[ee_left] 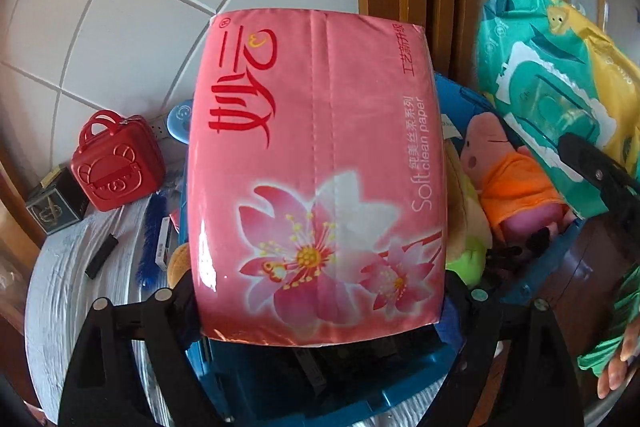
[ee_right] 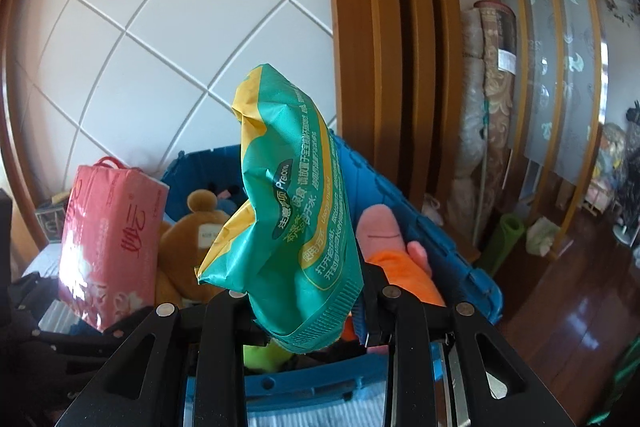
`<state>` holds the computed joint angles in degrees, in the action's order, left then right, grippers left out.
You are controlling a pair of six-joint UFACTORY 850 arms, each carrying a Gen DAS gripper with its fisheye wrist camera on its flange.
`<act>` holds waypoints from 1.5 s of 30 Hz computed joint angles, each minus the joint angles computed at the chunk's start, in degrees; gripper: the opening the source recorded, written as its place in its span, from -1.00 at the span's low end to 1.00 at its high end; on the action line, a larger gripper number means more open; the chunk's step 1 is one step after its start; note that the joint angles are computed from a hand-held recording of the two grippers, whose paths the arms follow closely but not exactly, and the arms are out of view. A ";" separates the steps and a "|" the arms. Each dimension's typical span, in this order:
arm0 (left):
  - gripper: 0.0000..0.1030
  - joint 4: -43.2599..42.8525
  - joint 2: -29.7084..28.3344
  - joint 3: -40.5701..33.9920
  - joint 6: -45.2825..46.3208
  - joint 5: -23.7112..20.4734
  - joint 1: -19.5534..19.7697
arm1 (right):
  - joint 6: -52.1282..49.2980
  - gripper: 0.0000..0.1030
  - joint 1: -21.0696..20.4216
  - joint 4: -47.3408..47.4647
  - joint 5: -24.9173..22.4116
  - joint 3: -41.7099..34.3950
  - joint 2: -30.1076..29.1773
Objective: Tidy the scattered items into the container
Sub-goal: 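Carry the tissue pack with the left tool while the right tool carries the wipes over the crate, then release the tissue pack from the left tool while the right tool releases the wipes into the crate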
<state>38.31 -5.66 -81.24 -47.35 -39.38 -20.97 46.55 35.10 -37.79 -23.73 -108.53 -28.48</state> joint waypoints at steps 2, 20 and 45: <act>0.73 -1.88 -3.68 -4.59 3.42 -1.95 1.34 | -3.28 -0.46 -0.71 3.86 -0.90 -1.33 -1.34; 0.72 -18.70 -11.99 -16.02 17.27 -9.26 4.60 | -20.13 -0.46 -2.13 20.34 -11.72 -20.78 -15.72; 0.76 -13.75 -7.25 -7.90 10.43 -9.85 1.87 | -21.79 0.56 -0.32 19.86 -11.09 -18.36 -14.37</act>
